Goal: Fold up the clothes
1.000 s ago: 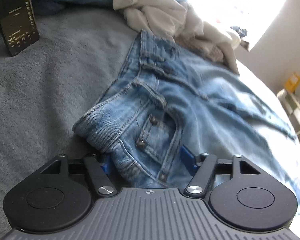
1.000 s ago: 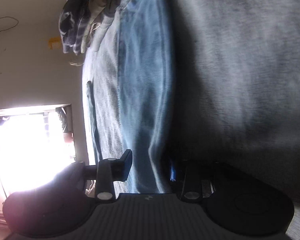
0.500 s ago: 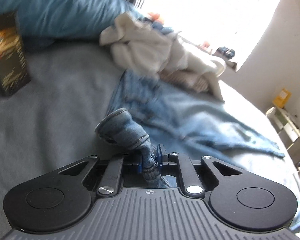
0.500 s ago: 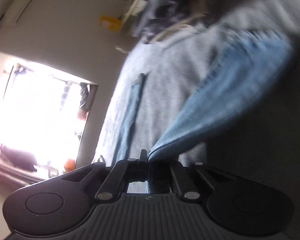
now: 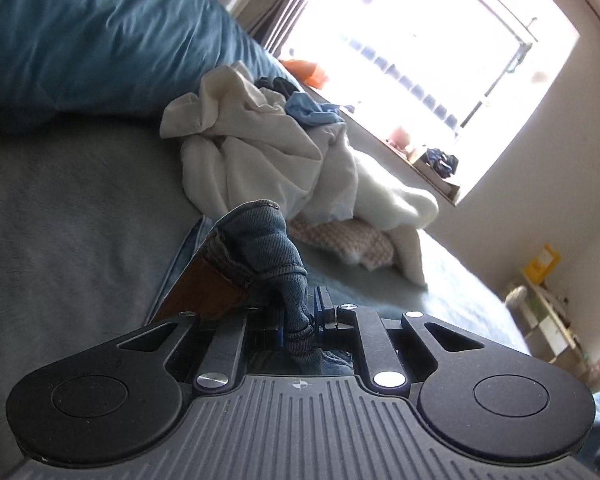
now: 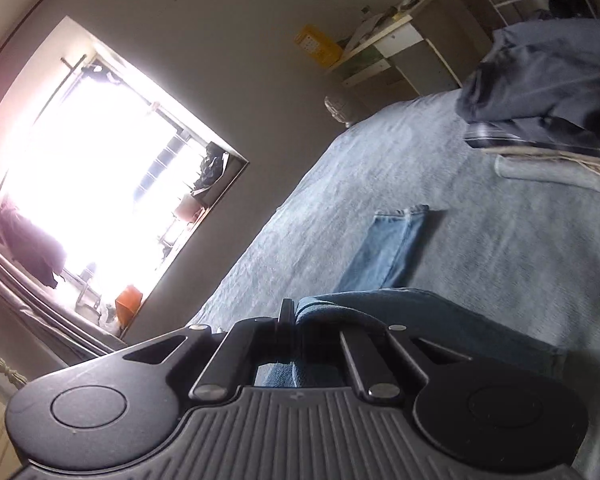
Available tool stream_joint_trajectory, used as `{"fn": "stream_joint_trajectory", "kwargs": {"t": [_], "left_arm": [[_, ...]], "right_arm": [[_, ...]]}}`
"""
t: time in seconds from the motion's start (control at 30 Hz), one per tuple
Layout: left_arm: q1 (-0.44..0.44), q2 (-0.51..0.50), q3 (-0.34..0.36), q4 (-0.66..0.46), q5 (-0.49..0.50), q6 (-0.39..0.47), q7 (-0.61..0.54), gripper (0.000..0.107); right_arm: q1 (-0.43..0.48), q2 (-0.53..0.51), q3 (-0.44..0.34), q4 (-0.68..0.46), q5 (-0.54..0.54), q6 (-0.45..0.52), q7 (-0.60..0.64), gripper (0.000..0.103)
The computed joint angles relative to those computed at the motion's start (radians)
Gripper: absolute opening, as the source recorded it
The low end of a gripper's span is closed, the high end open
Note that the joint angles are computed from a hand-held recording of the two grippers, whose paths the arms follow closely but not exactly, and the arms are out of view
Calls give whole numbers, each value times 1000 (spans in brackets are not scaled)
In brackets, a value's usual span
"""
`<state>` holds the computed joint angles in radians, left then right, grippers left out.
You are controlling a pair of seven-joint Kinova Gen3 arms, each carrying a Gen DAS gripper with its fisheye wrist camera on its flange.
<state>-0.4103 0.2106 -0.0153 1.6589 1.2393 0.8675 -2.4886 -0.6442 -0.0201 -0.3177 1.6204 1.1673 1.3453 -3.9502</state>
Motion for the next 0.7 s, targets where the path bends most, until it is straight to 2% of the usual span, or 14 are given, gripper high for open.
{"fn": "stream_joint_trajectory", "kwargs": {"t": [0.07, 0.2, 0.27, 0.4, 0.43, 0.5, 0.57, 0.6, 0.63, 0.7], "left_arm": [[13, 39, 8, -37, -7, -18, 36, 12], [24, 119, 40, -119, -44, -52, 112, 12], [29, 164, 60, -172, -80, -68, 161, 12], [28, 237, 103, -258, -139, -86, 224, 14], [23, 259, 112, -282, -154, -74, 248, 20], [14, 302, 132, -334, -187, -48, 298, 25], [-15, 334, 165, -357, -181, -30, 314, 29], [-38, 345, 186, -353, -160, -23, 306, 32], [-57, 355, 201, -350, -136, -14, 298, 36], [-103, 361, 238, -315, -54, -15, 263, 41]], "right_arm": [[82, 50, -7, -65, -3, -59, 81, 3], [260, 169, -74, -213, -32, -140, 244, 3], [285, 236, -53, -297, -63, -163, 325, 3], [255, 368, 91, -460, -190, -205, 485, 3], [277, 405, 92, -499, -226, -212, 526, 3], [354, 485, 41, -588, -308, -207, 607, 5], [432, 546, -28, -647, -389, -209, 644, 10], [449, 557, -35, -649, -420, -225, 641, 16], [448, 557, -23, -632, -434, -250, 627, 21], [412, 533, 53, -564, -461, -330, 610, 41]]}}
